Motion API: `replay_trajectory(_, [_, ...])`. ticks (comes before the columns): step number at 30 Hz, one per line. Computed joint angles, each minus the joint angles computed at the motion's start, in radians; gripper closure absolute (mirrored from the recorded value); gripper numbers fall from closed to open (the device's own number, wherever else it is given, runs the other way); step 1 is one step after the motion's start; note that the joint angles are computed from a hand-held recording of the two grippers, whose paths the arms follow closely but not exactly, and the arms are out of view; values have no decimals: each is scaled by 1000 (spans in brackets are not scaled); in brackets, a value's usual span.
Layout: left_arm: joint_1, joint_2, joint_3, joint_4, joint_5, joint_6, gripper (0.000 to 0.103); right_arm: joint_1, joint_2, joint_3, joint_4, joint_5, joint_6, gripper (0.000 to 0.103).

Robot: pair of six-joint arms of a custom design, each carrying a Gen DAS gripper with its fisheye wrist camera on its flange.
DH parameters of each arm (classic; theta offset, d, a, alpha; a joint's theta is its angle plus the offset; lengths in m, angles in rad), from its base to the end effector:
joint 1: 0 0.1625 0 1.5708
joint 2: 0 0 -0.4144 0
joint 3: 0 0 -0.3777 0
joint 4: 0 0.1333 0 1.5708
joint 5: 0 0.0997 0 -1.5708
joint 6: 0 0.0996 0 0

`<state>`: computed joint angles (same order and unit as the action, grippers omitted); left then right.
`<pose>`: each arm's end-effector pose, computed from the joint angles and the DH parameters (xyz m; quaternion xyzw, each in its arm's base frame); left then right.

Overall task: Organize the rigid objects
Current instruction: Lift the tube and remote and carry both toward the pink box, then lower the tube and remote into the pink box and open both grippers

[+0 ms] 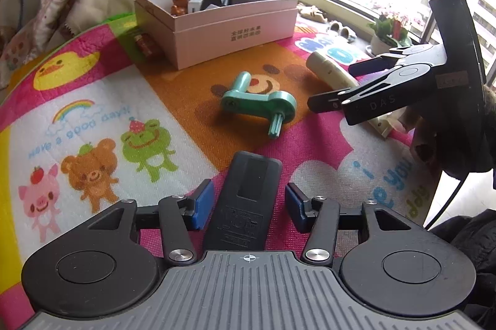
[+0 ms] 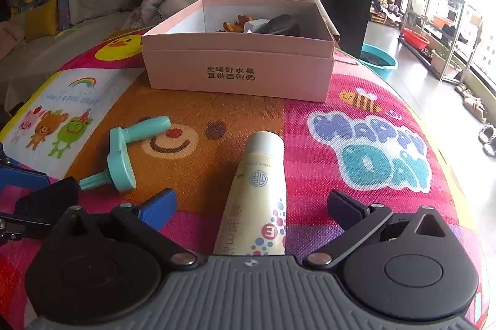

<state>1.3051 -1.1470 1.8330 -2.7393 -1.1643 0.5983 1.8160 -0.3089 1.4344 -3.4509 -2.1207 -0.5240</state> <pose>0.0108 -0.6180 0.2662 0.3544 0.8839 -0.1983 0.2320 0.2459 -0.6480 -0.0460 0.2430 -0.8669 0.3161 0.2992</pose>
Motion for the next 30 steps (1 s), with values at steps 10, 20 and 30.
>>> replay_trajectory(10, [-4, -27, 64, -84, 12, 55, 60, 32, -22, 9, 59, -17, -78, 78])
replay_trajectory(20, [-21, -42, -29, -84, -106, 22, 60, 47, -120, 70, 36, 24, -29, 79])
replay_trajectory(30, [-47, 308, -593, -94, -228, -54, 59, 84, -7, -339, 30, 138, -148, 75])
